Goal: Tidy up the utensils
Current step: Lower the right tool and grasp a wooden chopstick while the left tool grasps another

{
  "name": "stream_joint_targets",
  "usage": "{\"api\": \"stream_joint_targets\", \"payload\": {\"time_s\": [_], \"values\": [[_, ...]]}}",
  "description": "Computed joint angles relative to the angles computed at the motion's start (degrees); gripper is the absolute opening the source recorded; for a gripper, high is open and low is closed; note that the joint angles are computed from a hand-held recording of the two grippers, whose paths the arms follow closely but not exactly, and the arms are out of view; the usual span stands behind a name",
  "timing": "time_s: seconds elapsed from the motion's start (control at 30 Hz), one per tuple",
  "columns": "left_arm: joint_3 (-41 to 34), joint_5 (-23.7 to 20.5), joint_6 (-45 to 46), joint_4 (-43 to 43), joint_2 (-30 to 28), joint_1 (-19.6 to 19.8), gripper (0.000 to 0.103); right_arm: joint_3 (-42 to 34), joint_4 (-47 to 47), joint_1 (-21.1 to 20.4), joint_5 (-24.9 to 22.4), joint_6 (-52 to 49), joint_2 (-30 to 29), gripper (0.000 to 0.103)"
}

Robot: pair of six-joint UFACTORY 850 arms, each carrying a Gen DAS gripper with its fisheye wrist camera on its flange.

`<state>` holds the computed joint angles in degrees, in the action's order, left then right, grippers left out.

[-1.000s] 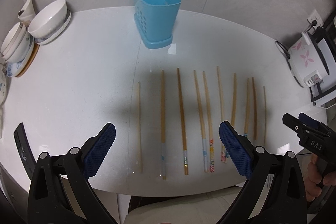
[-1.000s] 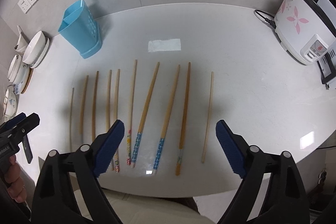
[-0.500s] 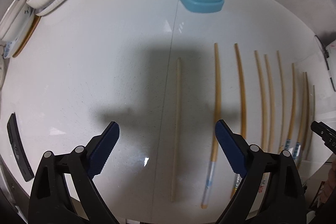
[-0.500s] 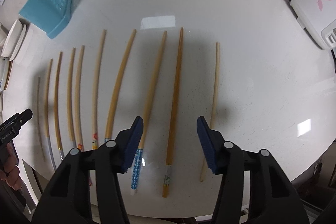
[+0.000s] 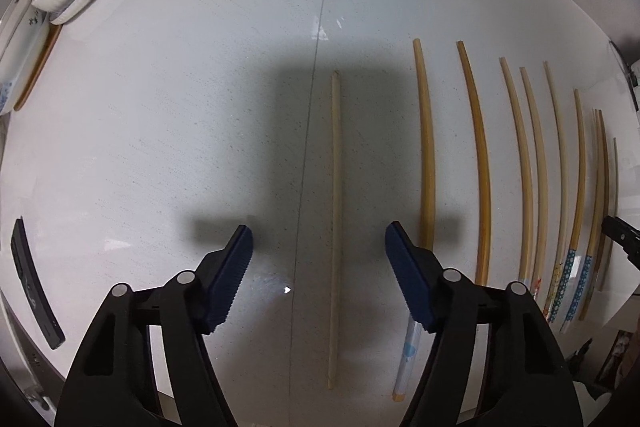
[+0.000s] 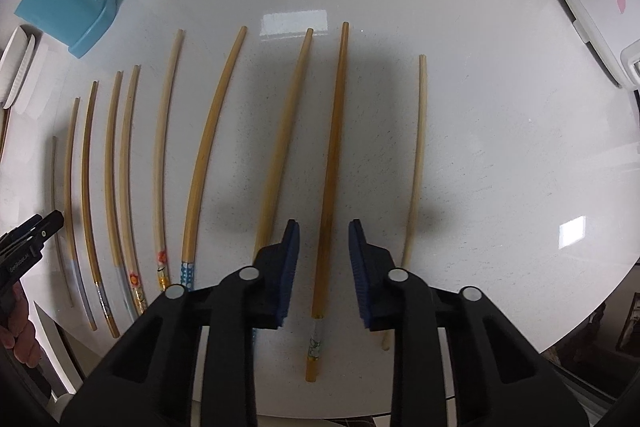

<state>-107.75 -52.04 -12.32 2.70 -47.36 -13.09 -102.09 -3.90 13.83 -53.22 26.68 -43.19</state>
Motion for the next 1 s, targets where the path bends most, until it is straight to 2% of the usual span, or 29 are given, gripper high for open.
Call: {"api": "stream_joint_targets", "payload": {"time_s": [0.07,0.17,0.23,0.3,0.43,0.5,0.7,0.83,0.97,1.0], "values": [[-0.3,-0.5,0.6,-0.2,-0.2,0.0,0.058,-0.3,-0.3,0.3,-0.2,0.4,-0.5,0.017],[-1.6,-2.1,1.5,-0.5,-0.8,0.0,0.04,-1.6,-0.8,0.4,-1.0,0.6,-1.8,0.016],[-2.3,-2.8,1.7,-0.4,-1.1,-0.2,0.019,-2.0,-0.8,0.3,-0.7,0.6,-2.4,0.014],[-2.9,-3.6,2.1,0.0,-1.5,-0.3,0.004,-2.7,-0.4,0.0,-0.9,0.3,-2.9,0.009],[-6.5,-6.6,2.5,-2.3,-3.0,-1.2,0.003,-4.6,-0.2,-0.5,-2.0,-0.2,-4.1,0.006],[-7.3,-6.6,3.1,-3.4,-3.4,-1.2,0.003,-5.5,-0.2,-0.6,-2.3,-0.4,-4.7,0.006],[-5.2,-3.2,4.1,-6.8,-0.5,-1.0,0.003,-7.2,0.1,-0.6,-2.2,-0.5,-4.5,0.006],[-2.1,1.1,4.5,-8.0,2.5,-0.7,0.003,-7.2,0.8,-1.1,-0.4,-1.3,-3.5,0.006],[-1.4,3.6,3.9,-8.5,3.7,-0.8,0.003,-8.2,1.6,-1.6,1.4,-2.2,-3.1,0.006],[-2.9,3.0,3.8,-8.4,3.5,-0.6,0.003,-8.5,1.7,-1.7,2.0,-2.5,-3.0,0.006]]}}
